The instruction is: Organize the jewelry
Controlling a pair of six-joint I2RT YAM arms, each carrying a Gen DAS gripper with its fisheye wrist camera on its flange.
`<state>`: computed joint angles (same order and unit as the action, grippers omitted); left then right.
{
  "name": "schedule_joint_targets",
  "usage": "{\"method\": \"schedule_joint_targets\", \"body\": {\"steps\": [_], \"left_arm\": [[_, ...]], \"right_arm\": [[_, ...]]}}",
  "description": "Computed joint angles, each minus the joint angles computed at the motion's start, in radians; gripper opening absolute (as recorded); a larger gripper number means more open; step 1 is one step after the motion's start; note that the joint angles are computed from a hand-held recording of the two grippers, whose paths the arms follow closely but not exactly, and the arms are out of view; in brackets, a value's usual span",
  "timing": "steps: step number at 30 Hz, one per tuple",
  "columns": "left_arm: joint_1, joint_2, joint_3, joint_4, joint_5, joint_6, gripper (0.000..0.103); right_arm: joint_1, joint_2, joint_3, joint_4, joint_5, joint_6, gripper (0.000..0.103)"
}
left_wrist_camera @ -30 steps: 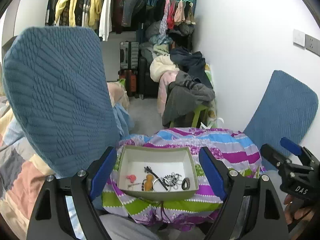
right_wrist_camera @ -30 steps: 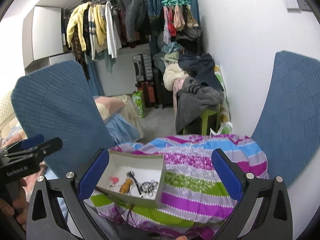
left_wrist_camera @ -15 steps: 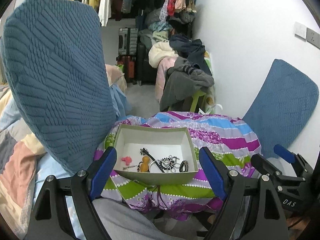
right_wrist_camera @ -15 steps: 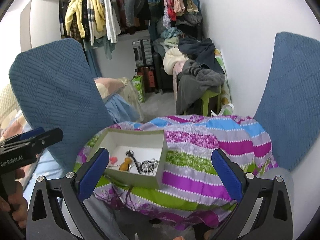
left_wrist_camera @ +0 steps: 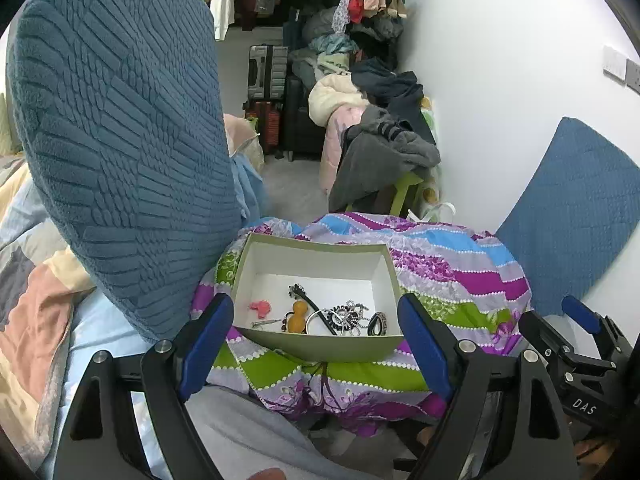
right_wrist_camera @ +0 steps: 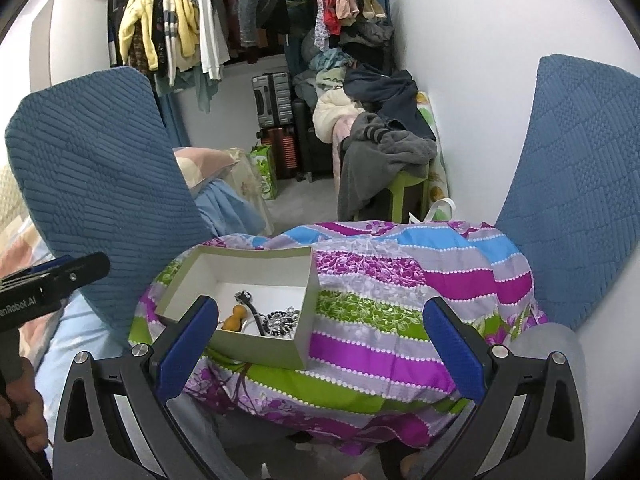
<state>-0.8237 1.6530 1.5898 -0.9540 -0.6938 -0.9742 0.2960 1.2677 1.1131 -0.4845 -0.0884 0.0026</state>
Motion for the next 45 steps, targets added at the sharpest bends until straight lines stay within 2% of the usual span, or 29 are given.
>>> {"method": "schedule_joint_targets", "body": {"steps": [18, 31, 45], "left_arm": [[-0.007, 0.009, 0.013, -0.038, 0.013, -0.005, 0.085], [-0.004, 0.005, -0.026, -0.002, 0.046, -0.019, 0.085], [-0.033, 0.016, 0.007, -0.034, 0.016, -0.032, 0.085]], "right_arm": [[-0.002, 0.008, 0.009, -0.011, 0.012, 0.012, 0.103], [-0.018, 0.008, 0.006, -0.006, 0.015, -0.014, 0.103], [-0.03, -0.006, -0.007, 0.002, 0.01, -0.032, 0.103]]}}
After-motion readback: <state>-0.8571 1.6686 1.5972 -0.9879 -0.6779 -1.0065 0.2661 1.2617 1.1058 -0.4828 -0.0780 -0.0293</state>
